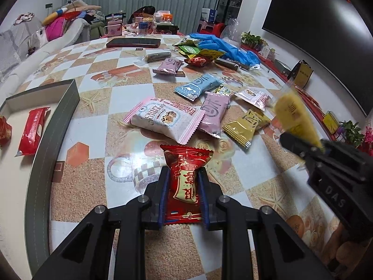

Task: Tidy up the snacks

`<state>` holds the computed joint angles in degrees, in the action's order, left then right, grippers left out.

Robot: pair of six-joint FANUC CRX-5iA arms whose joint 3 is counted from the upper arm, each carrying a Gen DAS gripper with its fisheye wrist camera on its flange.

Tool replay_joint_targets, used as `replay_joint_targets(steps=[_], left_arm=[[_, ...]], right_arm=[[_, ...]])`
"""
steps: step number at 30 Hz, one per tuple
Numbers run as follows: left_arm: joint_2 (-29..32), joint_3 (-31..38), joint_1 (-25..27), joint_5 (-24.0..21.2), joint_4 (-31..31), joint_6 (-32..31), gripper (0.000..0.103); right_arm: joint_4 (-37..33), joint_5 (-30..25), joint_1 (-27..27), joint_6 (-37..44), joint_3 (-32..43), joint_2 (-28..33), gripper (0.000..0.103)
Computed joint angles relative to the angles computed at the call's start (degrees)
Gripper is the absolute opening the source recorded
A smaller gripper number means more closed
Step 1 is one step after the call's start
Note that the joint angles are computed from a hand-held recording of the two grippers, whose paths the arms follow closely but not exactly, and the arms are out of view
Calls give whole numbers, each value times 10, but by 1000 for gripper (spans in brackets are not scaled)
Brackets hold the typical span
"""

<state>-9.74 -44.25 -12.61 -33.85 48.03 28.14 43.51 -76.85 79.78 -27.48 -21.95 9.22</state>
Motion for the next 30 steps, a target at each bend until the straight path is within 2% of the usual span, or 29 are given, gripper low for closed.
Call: replay_joint_targets(steps=[2,4,5,7,9,14,17,19,24,28,30], left_arm=[[0,0,0,1,-2,0,25],[0,1,1,1,-2,0,26],[0,1,1,1,-2,0,26],[0,0,1,1,-2,-1,26],[0,0,1,2,-3,-1,26],[-1,0,1,1,-2,0,26],[-1,1,1,0,-3,-1,26],[0,0,2,-1,-1,-2,26],[0,0,1,0,-1,-1,25],[-3,1,1,3,-9,4,25],[-3,6,1,4,-23,17,25]], right_arm=[[-7,8,-5,19,1,-7,15],[-3,99,-17,15,-37,-46,15],[18,141,-19,-17,-67,-69,15],[39,168,-15,-58,-94,-90,16],[41,157,-8,-77,-101,-95,16],[12,143,-10,-57,-86,-83,16],[-9,123,-11,-25,-62,-60,15],[-16,130,-15,-5,-56,-52,14],[19,83,7,-43,-48,-45,14],[12,72,5,-10,-28,-33,14],[11,82,-1,-22,-35,-36,14]])
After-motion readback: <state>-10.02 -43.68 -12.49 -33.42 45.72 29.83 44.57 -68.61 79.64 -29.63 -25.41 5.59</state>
